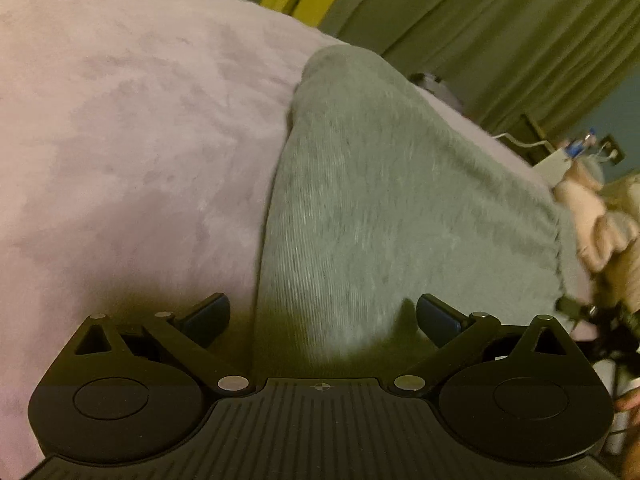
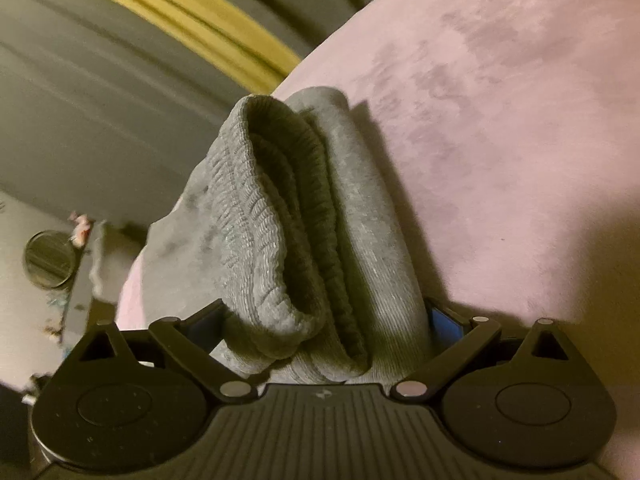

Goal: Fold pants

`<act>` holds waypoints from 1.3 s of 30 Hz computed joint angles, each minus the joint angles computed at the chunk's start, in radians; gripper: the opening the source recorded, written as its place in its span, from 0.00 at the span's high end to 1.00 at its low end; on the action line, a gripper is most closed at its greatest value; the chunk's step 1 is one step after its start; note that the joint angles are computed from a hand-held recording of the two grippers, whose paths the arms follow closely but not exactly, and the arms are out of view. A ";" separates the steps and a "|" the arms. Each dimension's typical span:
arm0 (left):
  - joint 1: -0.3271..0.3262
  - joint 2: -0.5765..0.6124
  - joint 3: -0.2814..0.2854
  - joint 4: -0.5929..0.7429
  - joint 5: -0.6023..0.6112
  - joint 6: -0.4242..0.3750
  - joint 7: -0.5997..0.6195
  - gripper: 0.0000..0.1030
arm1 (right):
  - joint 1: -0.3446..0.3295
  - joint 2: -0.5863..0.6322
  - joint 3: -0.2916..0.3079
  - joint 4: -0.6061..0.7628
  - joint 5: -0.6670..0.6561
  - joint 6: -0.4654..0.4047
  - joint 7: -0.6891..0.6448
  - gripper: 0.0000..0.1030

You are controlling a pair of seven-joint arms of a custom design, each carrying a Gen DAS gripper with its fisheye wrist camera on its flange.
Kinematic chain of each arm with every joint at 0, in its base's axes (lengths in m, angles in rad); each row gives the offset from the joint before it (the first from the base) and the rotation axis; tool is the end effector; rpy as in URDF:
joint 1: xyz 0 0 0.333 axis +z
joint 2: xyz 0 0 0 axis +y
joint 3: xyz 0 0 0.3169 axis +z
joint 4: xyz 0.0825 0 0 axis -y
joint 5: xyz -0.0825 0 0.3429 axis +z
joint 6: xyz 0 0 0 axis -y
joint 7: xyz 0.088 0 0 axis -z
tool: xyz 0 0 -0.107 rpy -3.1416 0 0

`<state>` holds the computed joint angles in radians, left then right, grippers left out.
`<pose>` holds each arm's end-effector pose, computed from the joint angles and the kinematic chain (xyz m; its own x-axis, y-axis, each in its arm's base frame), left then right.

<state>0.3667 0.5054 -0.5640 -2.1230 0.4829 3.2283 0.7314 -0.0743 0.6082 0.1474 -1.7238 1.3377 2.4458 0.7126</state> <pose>0.5797 -0.1314 0.3207 0.1355 -0.8679 0.4780 -0.8094 -0.3752 -0.4518 0.6534 0.0364 0.2770 0.0392 -0.6539 -0.7556 -0.9045 0.2981 -0.3049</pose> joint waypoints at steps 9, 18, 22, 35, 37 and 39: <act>0.358 0.363 -0.436 0.162 -0.043 -0.158 0.270 0.00 | -0.070 0.203 0.034 0.276 -0.053 -0.202 0.206 0.04; 0.263 0.492 -0.449 0.397 -0.183 -0.367 0.405 0.00 | -0.028 0.286 0.076 0.417 -0.131 -0.141 0.255 0.03; 0.181 0.421 -0.359 0.396 -0.200 -0.318 0.404 0.21 | 0.027 0.247 0.069 0.379 -0.201 -0.046 0.202 0.06; 0.071 0.232 -0.251 0.326 -0.290 -0.158 0.450 0.77 | 0.152 0.101 0.096 0.275 -0.336 0.234 0.122 0.42; 0.083 0.223 -0.265 0.324 -0.283 -0.125 0.449 0.77 | 0.161 0.120 0.102 0.332 -0.328 0.226 0.121 0.42; 0.051 0.204 -0.226 0.350 -0.264 -0.120 0.426 0.77 | 0.163 0.139 0.113 0.377 -0.311 0.228 0.117 0.43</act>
